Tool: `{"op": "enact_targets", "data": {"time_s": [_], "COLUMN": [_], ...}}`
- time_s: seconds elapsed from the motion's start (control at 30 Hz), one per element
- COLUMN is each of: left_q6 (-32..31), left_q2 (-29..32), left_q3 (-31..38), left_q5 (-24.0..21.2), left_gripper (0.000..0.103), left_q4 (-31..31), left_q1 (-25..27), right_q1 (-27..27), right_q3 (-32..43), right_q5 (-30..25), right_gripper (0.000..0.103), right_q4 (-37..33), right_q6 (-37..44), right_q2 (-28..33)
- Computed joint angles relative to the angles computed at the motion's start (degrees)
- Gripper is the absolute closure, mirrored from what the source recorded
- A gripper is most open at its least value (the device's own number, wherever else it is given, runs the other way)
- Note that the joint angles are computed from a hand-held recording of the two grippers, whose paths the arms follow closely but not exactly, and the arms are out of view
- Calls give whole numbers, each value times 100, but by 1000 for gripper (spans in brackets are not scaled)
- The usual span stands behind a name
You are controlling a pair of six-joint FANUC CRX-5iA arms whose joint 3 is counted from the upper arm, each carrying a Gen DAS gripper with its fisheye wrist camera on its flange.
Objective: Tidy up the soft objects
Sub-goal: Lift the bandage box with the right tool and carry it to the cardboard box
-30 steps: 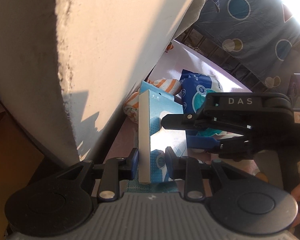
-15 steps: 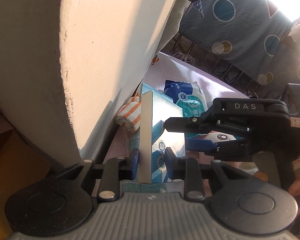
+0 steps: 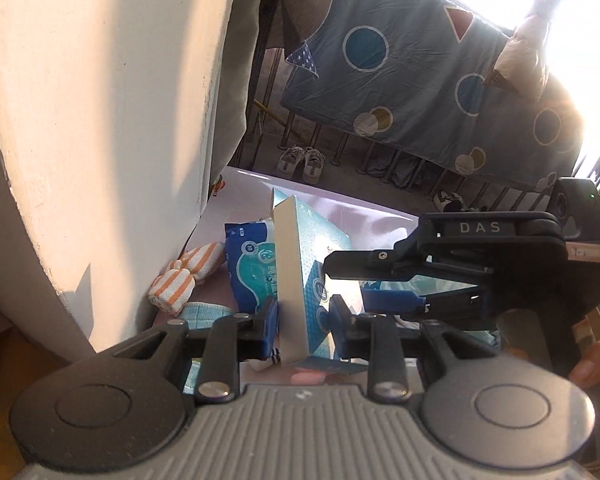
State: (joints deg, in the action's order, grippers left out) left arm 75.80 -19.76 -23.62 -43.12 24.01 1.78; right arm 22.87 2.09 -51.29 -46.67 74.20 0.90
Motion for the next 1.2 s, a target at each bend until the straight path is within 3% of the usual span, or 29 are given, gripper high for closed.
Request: {"op": "enact_targets", "data": {"time_s": [0.3, 0.4, 0.57, 0.7, 0.87, 1.07, 1.2], "left_q6": [279, 443, 655, 775, 1051, 1258, 1479], "left_q2": [470, 836, 1725, 2568, 3657, 4713, 5046], "left_q3": [701, 1068, 1935, 2755, 3920, 5008, 5531], "left_q5": [244, 273, 189, 54, -347, -843, -1088], "left_gripper": [75, 75, 75, 75, 75, 72, 68], "left_q4": [-254, -476, -750, -902, -1186, -1301, -1969], "left_q1": [-1245, -1718, -2473, -2936, -3319, -3411, -3557], "right_q1": [-905, -1443, -2802, -3661, -4537, -4815, -4703], "right_q3": [-715, -955, -1117, -1041, -727, -344, -172], "right_q5": [-10, -156, -753, -1078, -1417, -1213, -930], "right_gripper": [58, 57, 57, 56, 56, 55, 56], "right_q4": [69, -88, -638, -771, -819, -782, -776], "right_q6": [38, 107, 528, 829, 1095, 1147, 1106], "right_q2": [-1196, -1518, -1692, -1511, -861, 54, 552]}}
